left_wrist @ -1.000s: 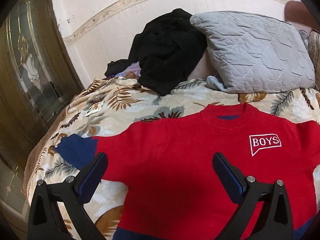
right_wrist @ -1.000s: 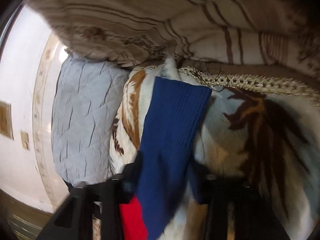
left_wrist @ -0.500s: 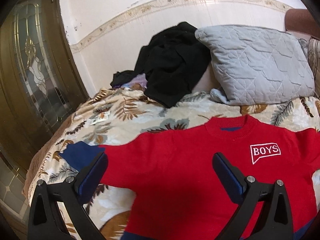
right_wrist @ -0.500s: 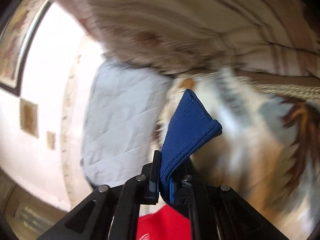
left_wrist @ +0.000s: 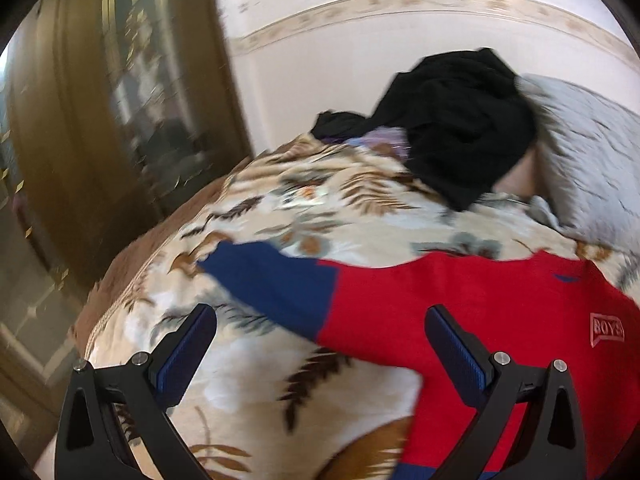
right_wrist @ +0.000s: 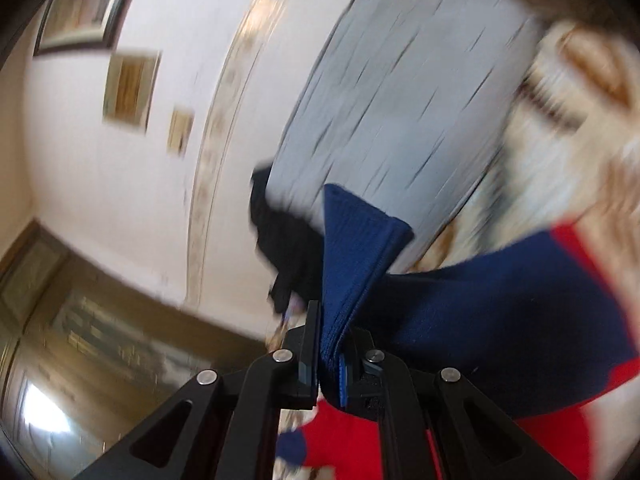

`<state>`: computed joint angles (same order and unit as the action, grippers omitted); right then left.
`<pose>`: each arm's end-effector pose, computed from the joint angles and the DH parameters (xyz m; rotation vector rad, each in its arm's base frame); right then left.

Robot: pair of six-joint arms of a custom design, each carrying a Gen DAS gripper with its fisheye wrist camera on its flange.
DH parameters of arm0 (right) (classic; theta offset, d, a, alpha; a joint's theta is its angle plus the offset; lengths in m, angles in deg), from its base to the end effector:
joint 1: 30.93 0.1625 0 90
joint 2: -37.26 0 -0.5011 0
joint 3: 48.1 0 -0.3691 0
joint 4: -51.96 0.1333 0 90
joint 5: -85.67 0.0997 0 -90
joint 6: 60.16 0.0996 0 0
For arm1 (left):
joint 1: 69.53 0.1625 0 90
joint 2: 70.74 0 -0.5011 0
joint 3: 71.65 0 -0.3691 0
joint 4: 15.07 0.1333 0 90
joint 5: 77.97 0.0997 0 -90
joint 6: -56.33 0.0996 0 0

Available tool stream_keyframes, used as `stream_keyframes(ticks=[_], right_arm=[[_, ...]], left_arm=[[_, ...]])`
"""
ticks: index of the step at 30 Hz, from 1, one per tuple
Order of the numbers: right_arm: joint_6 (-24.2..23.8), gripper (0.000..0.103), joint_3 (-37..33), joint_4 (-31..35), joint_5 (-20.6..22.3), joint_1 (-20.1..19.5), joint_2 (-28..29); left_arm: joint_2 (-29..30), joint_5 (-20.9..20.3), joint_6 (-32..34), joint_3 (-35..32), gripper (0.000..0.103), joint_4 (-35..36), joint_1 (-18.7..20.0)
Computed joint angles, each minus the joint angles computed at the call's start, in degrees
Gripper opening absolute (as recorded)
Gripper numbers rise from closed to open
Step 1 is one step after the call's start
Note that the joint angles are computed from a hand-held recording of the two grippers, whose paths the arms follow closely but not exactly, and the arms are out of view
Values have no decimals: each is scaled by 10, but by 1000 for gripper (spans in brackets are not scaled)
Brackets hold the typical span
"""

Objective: Fold small clothes
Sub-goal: 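Grasp the blue sleeve cuff with the right gripper and lift it, then fold the held sleeve across the sweater body and release it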

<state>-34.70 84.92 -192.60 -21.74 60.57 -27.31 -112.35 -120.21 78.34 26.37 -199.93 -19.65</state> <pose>0.1153 -0.4495 0.3648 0.7645 2.0867 -2.0773 -0.2918 -0.6676 0.1974 0.8666 2.1142 -0.9350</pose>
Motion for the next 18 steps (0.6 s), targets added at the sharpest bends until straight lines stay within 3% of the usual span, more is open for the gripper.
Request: stream_keyframes(ticks=[3,5,6,7,10,11,13,15,18], right_arm=[[22,12,-71,56,38,4,65],[38,27,-122,122,43,15,104],[41,63,-138,149,45,17,115],[47,88,-151,173,51,20,126],[50,88,-153,139,94,19,151],[36,87,-145,133,85,24,147],[2,87,-122,121,45,33,132],[-54,86,-78,111,-35,54,106],[-96,77,-22,114,-129,80,73]], left_arm=[[-3,7,-8,-17,103,10,14],[-4,6,-13,-23,103,20,20],[-6,4,-19,-26,103,30,24],[-6,1,-22,-28,103,37,27],[-11,-14,-31,-28,103,56,30],[-11,-20,-33,-27,103,64,30],[-9,-31,-36,-24,103,76,29],[-5,-35,-29,-20,103,76,25],[6,-38,-15,-4,103,65,11]])
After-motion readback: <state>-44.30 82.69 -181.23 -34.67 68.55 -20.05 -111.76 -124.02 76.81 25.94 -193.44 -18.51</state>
